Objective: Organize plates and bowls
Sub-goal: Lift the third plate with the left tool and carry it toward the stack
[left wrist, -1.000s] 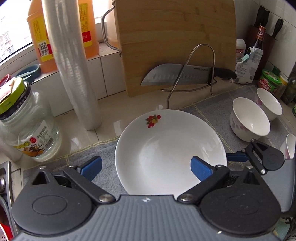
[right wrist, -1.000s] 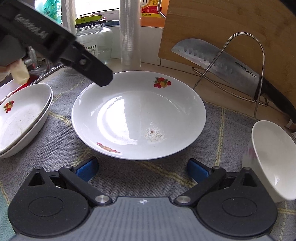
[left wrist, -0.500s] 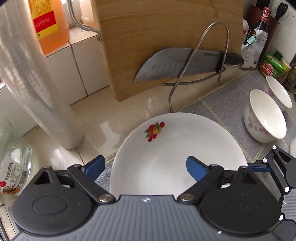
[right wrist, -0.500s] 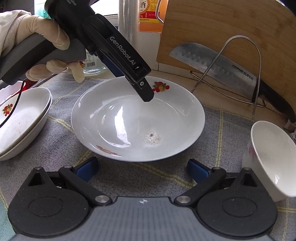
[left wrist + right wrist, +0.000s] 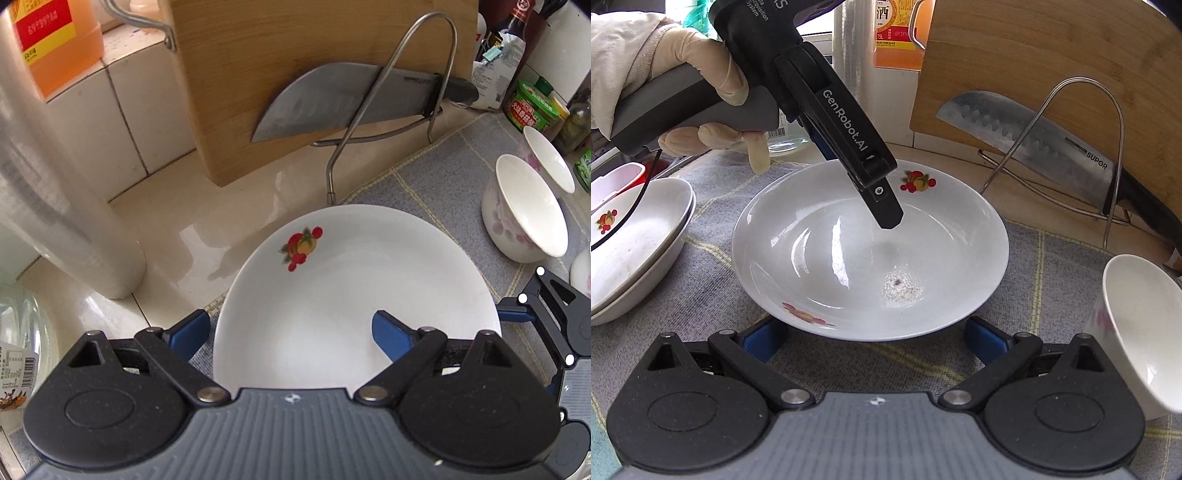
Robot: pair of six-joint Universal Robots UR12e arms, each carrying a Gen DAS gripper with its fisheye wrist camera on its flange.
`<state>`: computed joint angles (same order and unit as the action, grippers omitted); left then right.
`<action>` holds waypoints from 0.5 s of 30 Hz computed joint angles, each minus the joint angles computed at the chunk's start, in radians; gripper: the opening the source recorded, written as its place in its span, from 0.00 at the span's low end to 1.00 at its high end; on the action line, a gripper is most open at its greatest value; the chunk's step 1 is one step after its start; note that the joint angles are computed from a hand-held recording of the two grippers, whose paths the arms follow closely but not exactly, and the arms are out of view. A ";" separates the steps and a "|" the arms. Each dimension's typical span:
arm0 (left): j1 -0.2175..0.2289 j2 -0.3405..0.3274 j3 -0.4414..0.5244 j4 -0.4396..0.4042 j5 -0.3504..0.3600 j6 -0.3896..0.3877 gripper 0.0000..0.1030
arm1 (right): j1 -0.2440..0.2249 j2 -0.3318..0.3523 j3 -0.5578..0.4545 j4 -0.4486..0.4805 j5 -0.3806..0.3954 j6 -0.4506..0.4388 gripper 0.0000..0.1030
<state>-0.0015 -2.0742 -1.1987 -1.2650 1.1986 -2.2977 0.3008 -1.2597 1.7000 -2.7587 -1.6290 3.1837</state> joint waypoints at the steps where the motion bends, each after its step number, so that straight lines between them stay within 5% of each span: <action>1: 0.001 -0.007 0.011 -0.019 -0.002 0.001 0.91 | 0.000 -0.001 0.001 -0.001 0.000 -0.001 1.00; 15: 0.001 -0.011 0.025 -0.048 -0.006 0.026 0.96 | 0.002 -0.002 0.005 -0.009 0.000 -0.001 1.00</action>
<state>-0.0003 -2.0853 -1.1737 -1.3134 1.1926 -2.2713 0.3023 -1.2618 1.7053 -2.7680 -1.6292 3.1825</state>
